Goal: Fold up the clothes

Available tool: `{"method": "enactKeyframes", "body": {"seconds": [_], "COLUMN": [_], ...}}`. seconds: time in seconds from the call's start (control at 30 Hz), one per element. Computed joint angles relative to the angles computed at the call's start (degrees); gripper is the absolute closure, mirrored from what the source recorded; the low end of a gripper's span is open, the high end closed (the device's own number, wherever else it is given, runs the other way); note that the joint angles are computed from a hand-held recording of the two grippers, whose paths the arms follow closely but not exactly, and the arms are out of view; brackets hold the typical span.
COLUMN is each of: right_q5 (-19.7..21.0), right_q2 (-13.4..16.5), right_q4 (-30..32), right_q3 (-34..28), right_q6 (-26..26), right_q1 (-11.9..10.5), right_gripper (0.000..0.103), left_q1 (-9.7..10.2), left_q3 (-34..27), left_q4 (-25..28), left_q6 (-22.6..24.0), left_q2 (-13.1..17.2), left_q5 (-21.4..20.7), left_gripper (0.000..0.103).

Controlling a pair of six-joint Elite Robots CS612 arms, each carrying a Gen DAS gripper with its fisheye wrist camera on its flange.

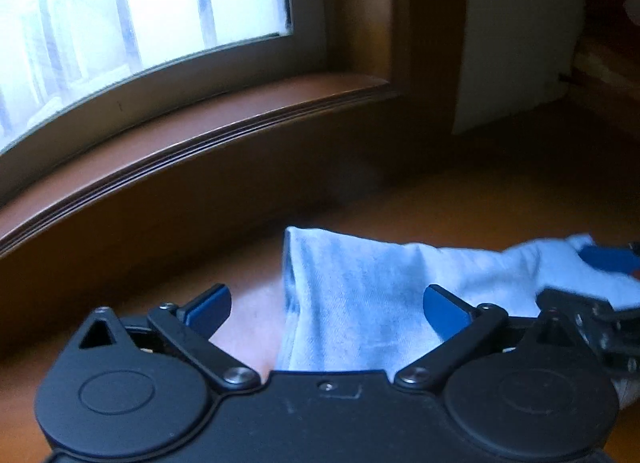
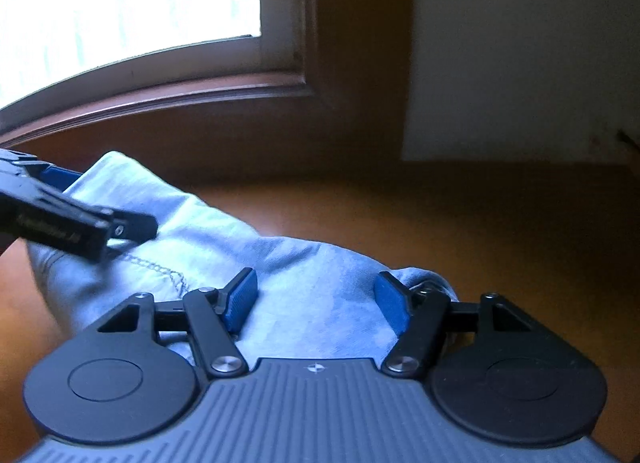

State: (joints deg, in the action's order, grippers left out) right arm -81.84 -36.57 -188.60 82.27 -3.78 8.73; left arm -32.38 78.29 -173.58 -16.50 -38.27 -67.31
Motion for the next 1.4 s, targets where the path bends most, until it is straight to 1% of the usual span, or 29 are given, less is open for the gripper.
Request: {"method": "enactKeyframes", "body": {"seconds": [0.07,0.13,0.2,0.27,0.3,0.37,0.43,0.47,0.53,0.6,0.63,0.7,0.77,0.8,0.87,0.93,1.0,1.07,1.13,1.2,1.23,1.27,1.33,1.37,1.4], "right_q5": [-0.43,0.78,1.96,1.03,1.06,2.96,5.13,6.15,9.94,13.41,14.01,13.96,13.93,14.07,14.42,14.4,15.32,16.3,19.65,24.4,26.4,27.18,26.46,25.43,24.33], "right_q2": [-1.97,-3.8,-5.01,-5.56,-5.61,-5.47,-5.26,-5.14,-5.53,-5.94,-6.06,-6.48,-6.89,-7.1,-7.35,-7.44,-6.8,-6.34,-5.56,-4.64,-4.21,-4.17,-4.33,-4.39,-4.48], "right_q4": [-0.47,-2.6,-7.09,-12.89,-15.2,-15.08,-11.19,-9.07,-6.39,-5.17,-5.57,-6.67,-7.8,-8.62,-12.22,-15.8,-17.08,-15.27,-12.71,-8.13,-4.61,-1.57,3.64,3.8,3.52], "right_q3": [3.3,6.69,9.5,11.61,12.22,12.26,11.73,11.4,11.83,12.74,13.26,14.41,15.22,15.58,16.27,16.62,15.68,14.25,12.34,10.11,8.82,8.24,7.79,8.0,8.34], "right_q6": [1.16,1.69,1.36,0.26,-0.57,-2.91,-3.26,-3.18,2.53,6.84,7.89,7.43,6.35,6.07,5.72,5.16,4.71,4.96,6.2,6.45,5.39,4.05,1.33,0.36,-0.55], "right_q1": [0.04,-0.36,-0.85,-0.98,-1.14,-1.71,-2.26,-2.49,-3.4,-3.98,-3.94,-3.58,-3.42,-3.5,-3.99,-4.58,-5.33,-5.8,-6.4,-6.98,-7.11,-7.06,-6.59,-6.19,-5.78], "right_gripper": [0.033,0.033,0.035,0.035,0.034,0.033,0.033,0.033,0.034,0.034,0.034,0.034,0.033,0.033,0.029,0.005,0.003,0.003,0.003,0.003,0.003,0.004,0.005,0.005,0.006], "left_q1": [-0.55,-1.02,-1.69,-2.29,-2.34,-2.22,-2.33,-2.21,-1.93,-1.95,-2.04,-2.2,-2.25,-2.18,-2.04,-1.9,-1.72,-1.07,-0.55,-0.02,0.26,0.46,0.75,0.84,0.65], "left_q3": [2.65,4.74,5.63,5.26,4.72,3.13,0.53,-0.49,-2.55,-3.75,-3.94,-3.94,-1.91,0.28,4.69,9.42,12.77,15.35,15.34,14.62,13.9,13.42,13.11,12.72,12.94], "left_q4": [-3.1,-5.65,-6.66,-5.08,-3.83,-0.91,4.4,4.53,4.35,4.47,4.55,4.59,4.61,3.18,0.09,-3.23,-6.2,-9.36,-10.22,-10.27,-9.84,-9.96,-10.97,-10.87,-10.66], "left_q6": [-0.59,-0.71,0.13,0.12,-0.58,-1.97,-2.3,-2.3,-2.33,-1.7,-1.16,-0.54,-3.39,-5.38,-9.39,-13.95,-17.75,-21.04,-22.51,-23.77,-24.32,-24.83,-26.23,-26.74,-26.12], "left_q2": [-1.78,-3.29,-3.96,-3.76,-3.41,-2.31,-0.75,0.09,1.77,2.43,2.46,2.29,0.75,-0.49,-2.96,-5.57,-7.3,-8.3,-7.68,-6.64,-5.92,-5.29,-4.4,-4.04,-4.27], "left_q5": [-0.67,-1.9,-1.88,-0.94,-1.22,-2.72,-1.53,-1.59,-1.95,-1.64,-1.38,-0.88,-0.75,-1.1,-1.82,-3.18,-5.24,-10.1,-13.44,-16.52,-17.97,-19.34,-21.91,-22.53,-22.14], "left_gripper": [0.001,0.001,0.001,0.001,0.001,0.001,0.0,0.0,0.0,0.0,0.0,0.0,0.0,0.0,0.0,0.0,0.0,0.0,0.0,0.0,0.0,0.0,0.0,0.001,0.001]}}
